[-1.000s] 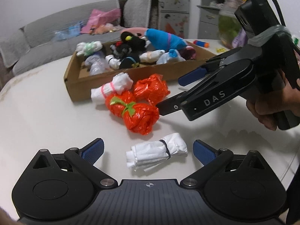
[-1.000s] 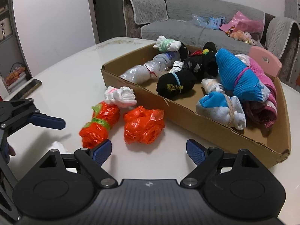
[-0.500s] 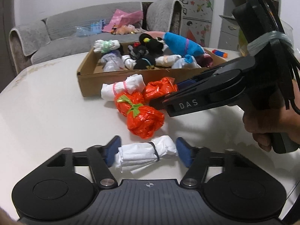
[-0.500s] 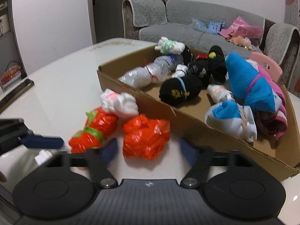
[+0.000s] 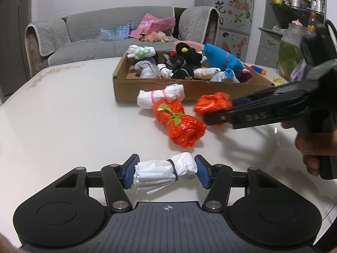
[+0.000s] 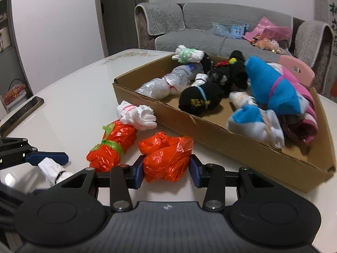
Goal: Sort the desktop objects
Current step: 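Carry both bundles into the cardboard tray and open both tools to release them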
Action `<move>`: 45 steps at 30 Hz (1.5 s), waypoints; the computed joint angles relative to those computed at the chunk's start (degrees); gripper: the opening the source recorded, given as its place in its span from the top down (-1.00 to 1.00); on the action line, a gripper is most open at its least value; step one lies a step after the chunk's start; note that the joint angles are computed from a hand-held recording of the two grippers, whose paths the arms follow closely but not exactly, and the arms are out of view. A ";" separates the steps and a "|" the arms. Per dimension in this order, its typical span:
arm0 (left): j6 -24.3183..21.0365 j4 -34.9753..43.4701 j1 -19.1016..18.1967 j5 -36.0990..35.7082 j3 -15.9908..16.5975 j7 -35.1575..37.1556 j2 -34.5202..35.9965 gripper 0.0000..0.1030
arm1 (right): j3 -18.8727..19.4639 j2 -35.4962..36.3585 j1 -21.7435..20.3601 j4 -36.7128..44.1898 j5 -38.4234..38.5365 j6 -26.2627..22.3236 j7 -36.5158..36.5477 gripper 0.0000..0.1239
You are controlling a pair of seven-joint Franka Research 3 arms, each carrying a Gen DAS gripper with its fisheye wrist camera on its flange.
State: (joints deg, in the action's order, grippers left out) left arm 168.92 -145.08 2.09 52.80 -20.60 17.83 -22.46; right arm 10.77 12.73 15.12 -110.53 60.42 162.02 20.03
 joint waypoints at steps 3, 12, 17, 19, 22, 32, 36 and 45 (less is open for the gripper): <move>-0.58 -0.72 -0.60 -0.80 0.65 0.83 -1.50 -0.23 | -0.15 -1.33 -0.91 -1.13 2.37 -0.93 -1.13 0.36; -2.38 -2.26 -3.37 -9.23 4.30 10.19 -7.03 -0.23 | -3.80 -7.59 -1.78 -5.12 5.90 -5.47 -2.27 0.36; -3.51 0.71 -2.93 -12.54 5.65 16.86 -7.90 -0.23 | -6.18 -10.79 -2.17 -5.19 6.80 -6.21 -2.39 0.36; -3.78 3.27 -1.78 -12.75 5.65 19.21 -7.23 -0.23 | -7.04 -11.18 -2.49 -3.85 7.01 -6.73 -1.70 0.36; -3.77 8.40 -1.09 -13.69 6.39 23.15 -4.36 -0.23 | -7.66 -10.61 -2.82 -0.70 6.62 -6.43 -0.61 0.36; -6.94 31.14 -2.91 -17.63 8.73 33.62 14.80 -0.24 | -5.32 1.66 -3.81 18.42 -4.39 -7.19 8.49 0.35; -8.99 39.88 -4.88 -19.55 10.29 37.23 23.46 -0.24 | -4.48 8.99 -3.65 28.35 -13.00 -9.15 15.77 0.35; -11.51 49.81 -7.33 -26.42 13.01 44.69 36.00 -0.24 | -4.74 26.08 -2.22 50.37 -30.88 -17.05 30.32 0.35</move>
State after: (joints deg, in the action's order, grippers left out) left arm 157.41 -95.27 -5.23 26.38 -7.59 62.52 13.54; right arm 6.03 38.80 12.90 -60.16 29.54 144.97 50.35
